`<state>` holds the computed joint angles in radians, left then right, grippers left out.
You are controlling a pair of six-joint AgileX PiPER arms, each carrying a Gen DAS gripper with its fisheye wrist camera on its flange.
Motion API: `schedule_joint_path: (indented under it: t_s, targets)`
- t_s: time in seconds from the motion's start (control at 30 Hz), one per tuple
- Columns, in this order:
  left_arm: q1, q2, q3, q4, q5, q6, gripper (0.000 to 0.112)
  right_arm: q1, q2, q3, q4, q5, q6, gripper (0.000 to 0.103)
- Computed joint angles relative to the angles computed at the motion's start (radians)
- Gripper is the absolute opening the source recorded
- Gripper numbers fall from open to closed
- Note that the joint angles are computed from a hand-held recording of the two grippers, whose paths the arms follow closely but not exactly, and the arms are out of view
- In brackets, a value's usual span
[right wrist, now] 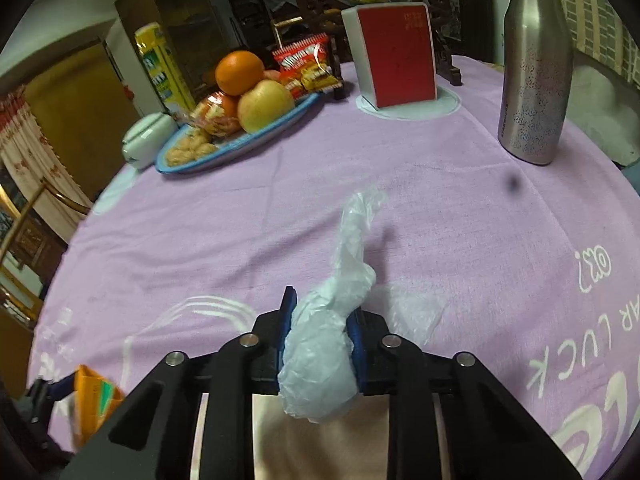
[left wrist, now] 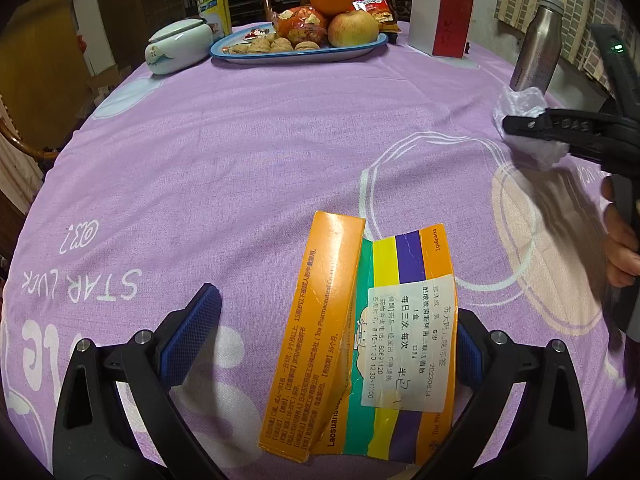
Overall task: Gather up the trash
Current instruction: 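Carry the orange box and plastic bag to the red wastebasket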
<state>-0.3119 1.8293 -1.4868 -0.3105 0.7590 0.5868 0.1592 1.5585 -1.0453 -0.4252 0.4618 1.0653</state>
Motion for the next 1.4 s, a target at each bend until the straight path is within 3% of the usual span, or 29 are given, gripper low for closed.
schedule_joint_path:
  t_s: [0.17, 0.47, 0.63, 0.8, 0.97, 1.07, 1.4]
  targets:
    - [0.007, 0.001, -0.013, -0.007, 0.029, 0.026, 0.097, 0.087, -0.091, 0.042, -0.145, 0.027, 0.141, 0.025]
    - [0.021, 0.0, -0.016, -0.03, 0.051, 0.056, 0.096, 0.241, -0.209, 0.135, -0.249, 0.07, 0.291, 0.028]
    - [0.036, -0.016, 0.007, -0.078, 0.041, 0.112, 0.083, 0.31, -0.238, 0.165, -0.292, 0.114, 0.343, 0.03]
    - [0.063, -0.023, 0.008, -0.167, 0.074, 0.194, 0.057, 0.32, -0.224, 0.158, -0.238, 0.123, 0.28, 0.03]
    - [0.092, -0.058, 0.045, -0.264, 0.067, 0.281, 0.056, 0.363, -0.251, 0.17, -0.325, 0.132, 0.353, 0.024]
    - [0.11, -0.104, 0.093, -0.315, 0.034, 0.329, 0.056, 0.446, -0.28, 0.181, -0.485, 0.217, 0.497, 0.023]
    - [0.282, -0.277, 0.112, -0.429, 0.195, 0.379, 0.056, 0.557, -0.419, 0.252, -0.566, 0.219, 0.646, 0.022]
